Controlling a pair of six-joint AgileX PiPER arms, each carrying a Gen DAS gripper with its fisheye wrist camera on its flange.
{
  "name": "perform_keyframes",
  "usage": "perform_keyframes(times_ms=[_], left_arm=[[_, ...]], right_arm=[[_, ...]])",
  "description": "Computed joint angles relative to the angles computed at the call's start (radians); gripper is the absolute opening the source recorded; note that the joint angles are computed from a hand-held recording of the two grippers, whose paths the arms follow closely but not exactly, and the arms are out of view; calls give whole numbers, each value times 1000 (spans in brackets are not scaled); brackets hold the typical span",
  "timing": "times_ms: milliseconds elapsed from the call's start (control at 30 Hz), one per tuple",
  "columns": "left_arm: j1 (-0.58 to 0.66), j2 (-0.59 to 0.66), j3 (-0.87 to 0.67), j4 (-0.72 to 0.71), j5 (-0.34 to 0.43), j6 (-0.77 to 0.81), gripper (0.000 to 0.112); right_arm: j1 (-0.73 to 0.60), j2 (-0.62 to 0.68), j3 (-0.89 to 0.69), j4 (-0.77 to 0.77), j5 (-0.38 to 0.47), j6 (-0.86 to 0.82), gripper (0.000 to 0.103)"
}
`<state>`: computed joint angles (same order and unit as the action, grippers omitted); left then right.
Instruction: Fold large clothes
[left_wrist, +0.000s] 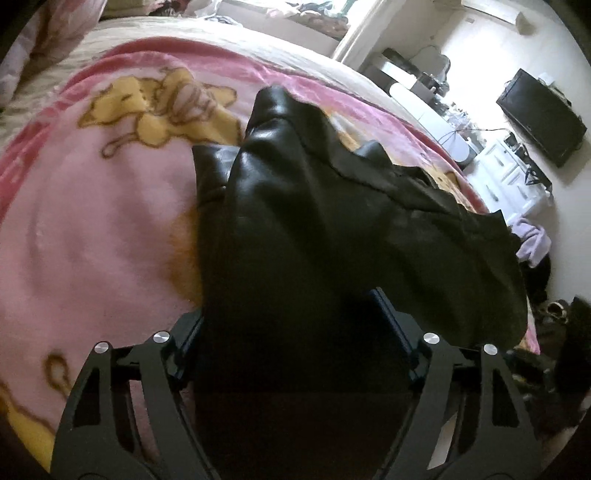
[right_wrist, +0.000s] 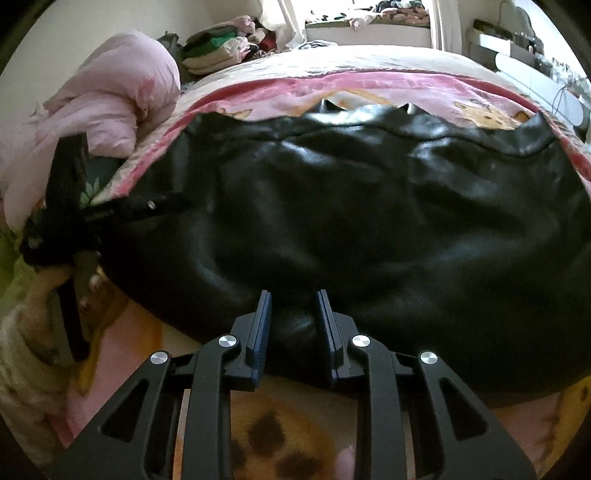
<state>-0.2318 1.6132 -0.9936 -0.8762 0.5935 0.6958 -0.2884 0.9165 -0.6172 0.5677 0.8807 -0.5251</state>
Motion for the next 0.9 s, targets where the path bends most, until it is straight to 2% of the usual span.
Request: perform_keyframes(times_ms=[33, 100, 267, 400, 500, 700, 800, 833, 900], left_arm=[[-2, 0, -2, 2, 0, -4, 66], [-3, -2, -6, 1, 4, -10, 65], [-7, -7, -17, 17, 6, -24, 62], [0, 4, -37, 20, 21, -34, 62], [3, 4, -37, 16, 24, -31, 62], [2, 9, -53, 38, 31, -53, 64], [9, 27, -64, 63, 39, -93, 76], [10, 31, -65, 71, 39, -107, 80], [23, 43, -60, 27, 56, -80, 81]], right_arm=[[-36, 12, -28, 35, 17, -25, 24], [-38, 46, -77, 24, -8, 9, 24], [3, 235, -229, -33, -109, 127, 24], [90, 399, -359, -163, -183, 284, 24], [132, 558, -439, -266, -172, 401, 24], [166, 566, -390, -322, -251, 448, 24], [137, 576, -418, -261, -207, 395, 24], [114, 577, -444, -226, -164, 357, 24], [87, 547, -468, -198, -96, 321, 25]])
